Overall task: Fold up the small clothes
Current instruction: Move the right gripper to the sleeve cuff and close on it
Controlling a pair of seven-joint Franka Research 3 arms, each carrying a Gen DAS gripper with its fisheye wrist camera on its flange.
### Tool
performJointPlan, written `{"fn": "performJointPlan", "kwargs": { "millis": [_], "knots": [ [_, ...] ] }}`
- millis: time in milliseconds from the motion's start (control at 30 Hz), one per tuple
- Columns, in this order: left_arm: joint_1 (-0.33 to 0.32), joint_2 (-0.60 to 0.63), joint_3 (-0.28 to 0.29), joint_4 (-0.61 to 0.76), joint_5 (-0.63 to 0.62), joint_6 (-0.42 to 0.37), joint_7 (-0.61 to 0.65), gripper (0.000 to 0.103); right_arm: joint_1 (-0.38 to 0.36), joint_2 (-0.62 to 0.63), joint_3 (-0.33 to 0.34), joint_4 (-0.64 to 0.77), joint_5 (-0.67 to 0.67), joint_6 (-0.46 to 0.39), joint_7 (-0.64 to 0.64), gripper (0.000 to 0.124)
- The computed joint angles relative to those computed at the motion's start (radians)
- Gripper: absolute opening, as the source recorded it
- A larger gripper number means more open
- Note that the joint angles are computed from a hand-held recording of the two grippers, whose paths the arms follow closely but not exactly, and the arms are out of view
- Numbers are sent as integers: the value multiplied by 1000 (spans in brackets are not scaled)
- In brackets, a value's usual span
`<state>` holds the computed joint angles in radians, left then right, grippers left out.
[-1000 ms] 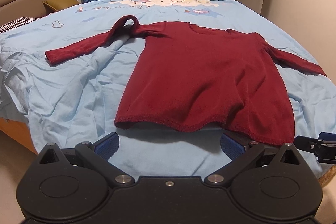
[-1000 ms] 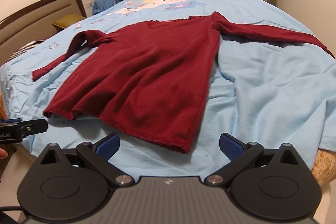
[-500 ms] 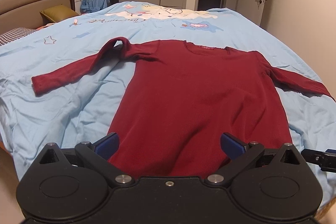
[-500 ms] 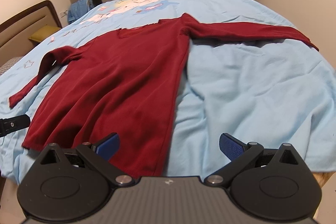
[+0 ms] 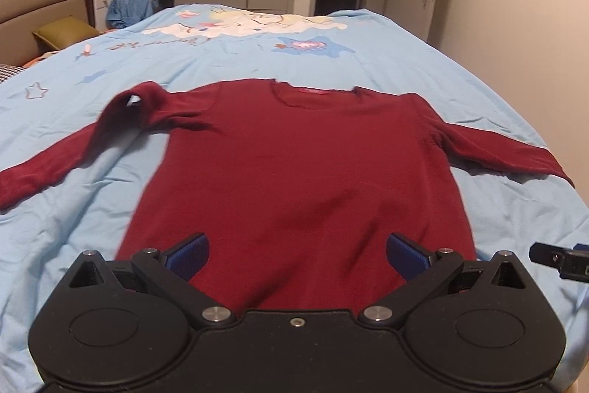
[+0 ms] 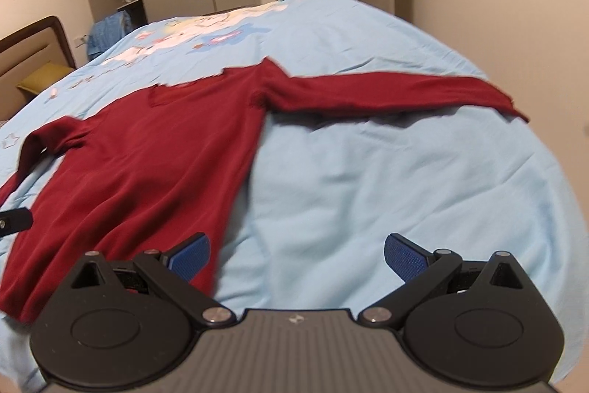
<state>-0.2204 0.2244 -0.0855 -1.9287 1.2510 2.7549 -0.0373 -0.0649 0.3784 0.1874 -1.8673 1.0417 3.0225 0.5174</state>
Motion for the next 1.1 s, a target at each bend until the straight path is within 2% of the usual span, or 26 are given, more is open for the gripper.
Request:
{"fn": "performJointPlan", "kwargs": {
  "millis": [133,267,367,533,633,733,833,900,967,1100],
  "knots": [
    [-12,67,-2,78,-35,12,64,102,9,44,-31,55,-64,21,56,103],
    [-37,125,12,150,-76,22,104,102,-8,86,-34,103,-137,38,105,103],
    [-51,166,19,198,-133,34,158,102,-17,120,-42,142,-202,47,154,103],
    [-73,227,23,259,-252,46,290,102,-24,186,-60,211,-283,117,242,103],
    [-85,251,26,280,-323,51,360,102,-61,236,-35,263,-302,166,278,103],
    [-100,270,38,298,-369,53,408,102,-128,289,32,317,-325,220,287,103],
    [-114,280,51,308,-400,52,438,102,-150,335,39,376,-359,228,330,103],
    [-121,286,59,316,-415,49,450,102,-208,373,107,414,-384,245,333,103],
    [-130,289,70,321,-421,45,451,102,-240,409,147,454,-416,251,346,103],
    [-139,296,84,335,-424,35,449,102,-228,457,117,537,-476,186,409,103]
  ]
}}
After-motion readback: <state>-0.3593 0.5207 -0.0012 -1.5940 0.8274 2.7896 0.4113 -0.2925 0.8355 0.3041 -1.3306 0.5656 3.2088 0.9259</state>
